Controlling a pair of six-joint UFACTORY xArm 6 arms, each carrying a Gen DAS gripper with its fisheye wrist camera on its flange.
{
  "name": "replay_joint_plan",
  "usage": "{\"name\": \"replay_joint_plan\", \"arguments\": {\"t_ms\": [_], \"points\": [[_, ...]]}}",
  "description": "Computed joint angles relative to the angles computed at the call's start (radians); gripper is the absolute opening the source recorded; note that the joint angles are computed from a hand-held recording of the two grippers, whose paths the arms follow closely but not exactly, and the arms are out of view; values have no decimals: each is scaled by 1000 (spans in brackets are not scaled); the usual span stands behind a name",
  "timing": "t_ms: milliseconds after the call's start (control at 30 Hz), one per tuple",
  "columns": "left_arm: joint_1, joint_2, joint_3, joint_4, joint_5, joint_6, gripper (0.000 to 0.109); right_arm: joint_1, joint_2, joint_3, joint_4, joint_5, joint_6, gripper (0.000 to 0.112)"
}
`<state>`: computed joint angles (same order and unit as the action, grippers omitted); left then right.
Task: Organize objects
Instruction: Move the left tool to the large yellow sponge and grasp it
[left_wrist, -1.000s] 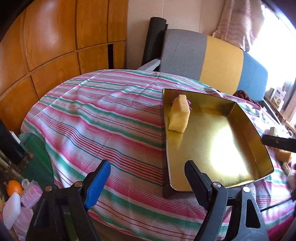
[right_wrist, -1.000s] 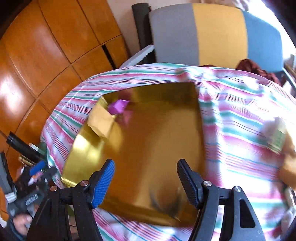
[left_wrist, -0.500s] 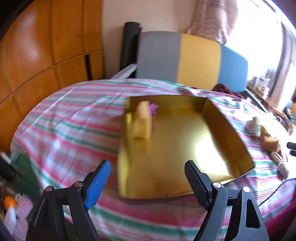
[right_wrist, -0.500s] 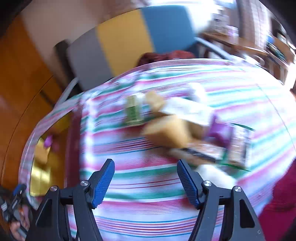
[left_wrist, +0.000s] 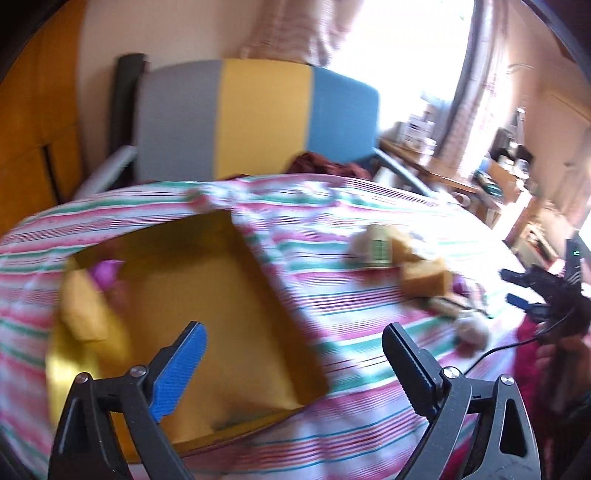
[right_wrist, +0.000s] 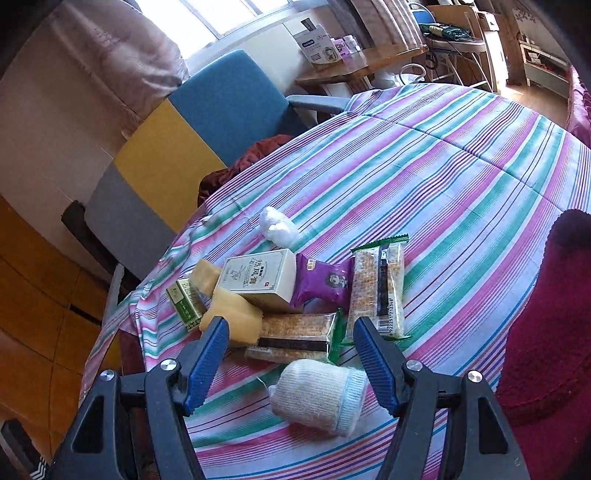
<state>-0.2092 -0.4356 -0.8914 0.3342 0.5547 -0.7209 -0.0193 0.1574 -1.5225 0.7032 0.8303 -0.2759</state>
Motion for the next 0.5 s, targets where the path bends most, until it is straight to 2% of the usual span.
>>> {"name": "replay_joint_plan", "arguments": {"t_ms": [267,367,500], "points": [[-81,349,-293,-344,-41,272,99,-31,6,7,105,33,-12,72],[-97,462,-402,-418,-31,338,100,-43,4,13,133,38,-10,73],[-113,593,-536,-422,-14,343,103,-41,9,8,116,38,9,73]]}}
